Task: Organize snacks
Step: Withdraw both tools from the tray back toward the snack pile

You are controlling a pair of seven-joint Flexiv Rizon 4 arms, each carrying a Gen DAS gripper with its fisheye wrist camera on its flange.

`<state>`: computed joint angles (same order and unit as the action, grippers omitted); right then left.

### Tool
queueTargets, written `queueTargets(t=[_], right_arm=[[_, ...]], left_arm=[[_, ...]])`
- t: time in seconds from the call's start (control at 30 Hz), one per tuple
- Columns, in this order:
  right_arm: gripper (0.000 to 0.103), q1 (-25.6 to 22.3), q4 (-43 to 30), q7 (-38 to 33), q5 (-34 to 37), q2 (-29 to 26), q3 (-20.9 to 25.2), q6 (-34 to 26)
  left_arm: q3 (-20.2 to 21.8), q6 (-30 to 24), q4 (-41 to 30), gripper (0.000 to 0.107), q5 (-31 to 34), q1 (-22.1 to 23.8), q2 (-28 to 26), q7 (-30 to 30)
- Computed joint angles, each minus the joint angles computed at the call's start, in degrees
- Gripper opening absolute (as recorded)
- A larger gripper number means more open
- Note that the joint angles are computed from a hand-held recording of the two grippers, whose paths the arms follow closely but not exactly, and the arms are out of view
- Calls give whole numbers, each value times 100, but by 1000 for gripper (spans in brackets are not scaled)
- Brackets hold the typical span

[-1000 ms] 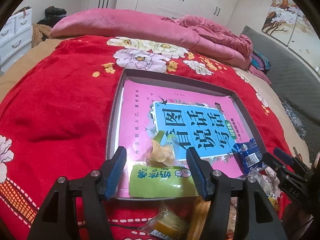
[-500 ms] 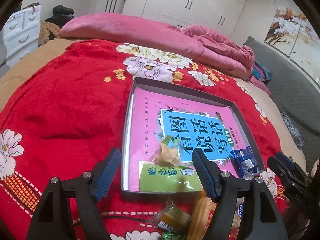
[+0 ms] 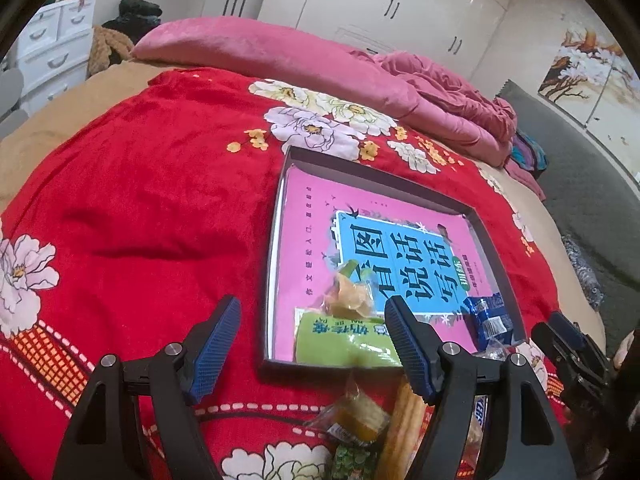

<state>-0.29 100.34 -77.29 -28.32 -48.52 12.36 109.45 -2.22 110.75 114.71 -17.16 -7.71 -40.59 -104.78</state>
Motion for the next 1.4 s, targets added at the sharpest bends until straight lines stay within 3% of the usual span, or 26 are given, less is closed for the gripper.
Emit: queueTargets(t=[0.67,1.4], right_arm=[[75,72,394,-183,-54,208,-11,80],[75,202,706,-316,28,384,-100,169]], left_arm=[[860,-404,103,76,-472,-1010,142,442],[1060,-704,380,76,-505,-1267,345,421]])
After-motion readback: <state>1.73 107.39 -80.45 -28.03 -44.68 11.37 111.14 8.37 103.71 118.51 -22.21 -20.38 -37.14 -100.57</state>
